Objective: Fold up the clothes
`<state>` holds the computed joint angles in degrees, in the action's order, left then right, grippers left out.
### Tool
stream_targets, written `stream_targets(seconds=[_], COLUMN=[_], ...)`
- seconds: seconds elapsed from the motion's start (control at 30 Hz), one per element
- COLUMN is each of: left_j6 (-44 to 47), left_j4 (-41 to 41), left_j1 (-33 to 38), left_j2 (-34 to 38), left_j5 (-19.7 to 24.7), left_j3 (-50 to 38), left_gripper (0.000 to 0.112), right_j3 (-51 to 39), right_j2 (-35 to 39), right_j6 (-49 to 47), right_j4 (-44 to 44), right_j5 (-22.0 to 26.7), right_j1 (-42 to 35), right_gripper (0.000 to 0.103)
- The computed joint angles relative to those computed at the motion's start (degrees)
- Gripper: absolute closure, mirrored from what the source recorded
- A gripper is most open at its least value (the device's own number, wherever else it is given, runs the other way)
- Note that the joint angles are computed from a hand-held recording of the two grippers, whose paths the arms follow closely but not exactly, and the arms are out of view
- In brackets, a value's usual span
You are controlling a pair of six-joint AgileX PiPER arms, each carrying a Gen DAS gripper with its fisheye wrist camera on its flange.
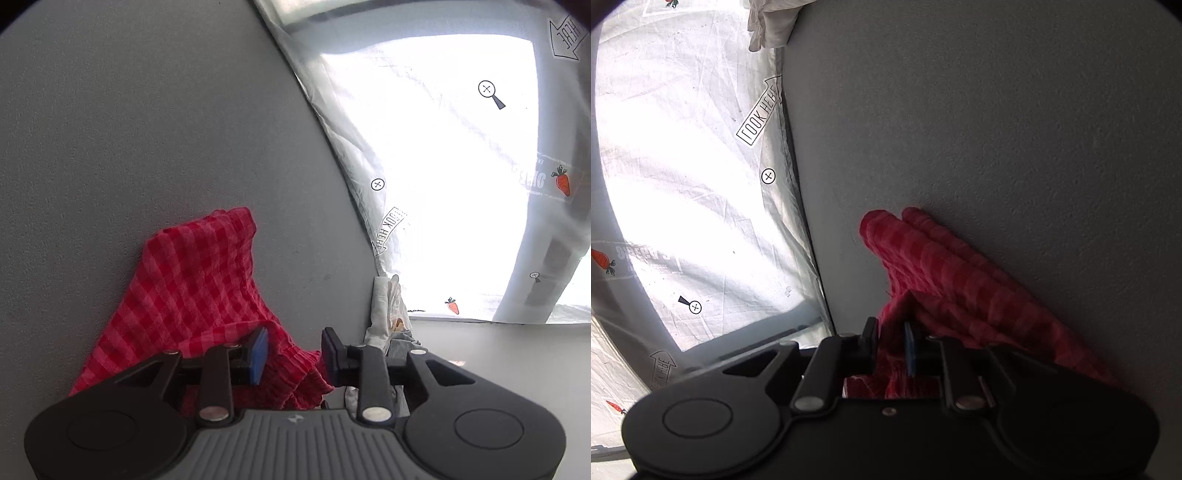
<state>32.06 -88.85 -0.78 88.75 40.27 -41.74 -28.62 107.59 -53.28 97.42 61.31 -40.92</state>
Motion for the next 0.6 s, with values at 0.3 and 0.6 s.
stream_targets(seconds=[0.3,0.6], left_j6=[-22.06,-59.11], left_j4=[41.63,85.70], left_j1=[-11.97,-27.00], left_j2=[-8.61,-8.36], left_j5=[-15.71,-13.16], left_j3=[-2.87,-2.74], left_gripper=[0.062,0.059], right_j3=[-1.84,-0.06], right_j2=[-16.92,-26.12], right_j6=[-3.15,-17.26], right_j4=[-15.04,-21.42], right_j5=[-15.02,-31.39], right_j1=[7.02,27.32], right_gripper=[0.067,0.091])
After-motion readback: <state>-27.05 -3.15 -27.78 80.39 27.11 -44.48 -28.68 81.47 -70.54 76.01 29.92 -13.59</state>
